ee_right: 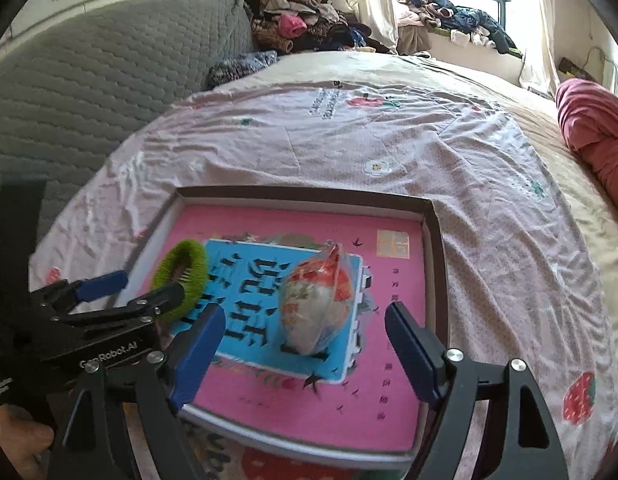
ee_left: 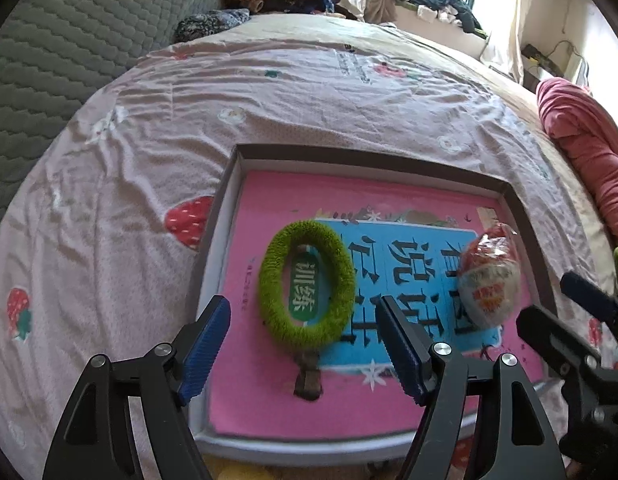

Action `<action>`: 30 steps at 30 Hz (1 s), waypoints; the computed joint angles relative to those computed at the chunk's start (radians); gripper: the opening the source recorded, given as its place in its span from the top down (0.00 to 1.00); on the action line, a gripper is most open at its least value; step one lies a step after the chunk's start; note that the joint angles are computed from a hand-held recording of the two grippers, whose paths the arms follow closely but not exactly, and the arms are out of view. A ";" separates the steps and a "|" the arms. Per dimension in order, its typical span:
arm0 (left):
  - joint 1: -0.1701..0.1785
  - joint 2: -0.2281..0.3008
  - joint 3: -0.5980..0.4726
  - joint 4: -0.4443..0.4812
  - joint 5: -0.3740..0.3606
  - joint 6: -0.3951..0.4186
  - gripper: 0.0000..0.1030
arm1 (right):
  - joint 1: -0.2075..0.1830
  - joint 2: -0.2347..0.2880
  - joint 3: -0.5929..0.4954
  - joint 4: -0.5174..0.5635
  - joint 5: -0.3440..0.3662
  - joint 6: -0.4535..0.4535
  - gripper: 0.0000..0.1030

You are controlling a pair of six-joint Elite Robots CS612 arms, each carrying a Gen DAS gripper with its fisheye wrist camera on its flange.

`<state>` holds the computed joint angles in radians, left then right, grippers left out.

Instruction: Organize objects

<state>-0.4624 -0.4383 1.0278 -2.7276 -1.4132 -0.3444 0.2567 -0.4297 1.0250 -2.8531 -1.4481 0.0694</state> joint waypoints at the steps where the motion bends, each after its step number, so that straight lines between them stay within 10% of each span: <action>1: -0.002 -0.011 0.019 -0.018 0.011 0.003 0.26 | 0.000 -0.010 0.018 -0.005 0.003 0.008 0.18; 18: -0.013 -0.172 0.274 -0.230 0.092 0.008 0.01 | 0.011 -0.138 0.213 -0.091 -0.013 0.062 0.14; 30: -0.022 -0.254 0.385 -0.285 0.124 0.002 0.01 | 0.033 -0.219 0.314 -0.128 -0.056 0.066 0.13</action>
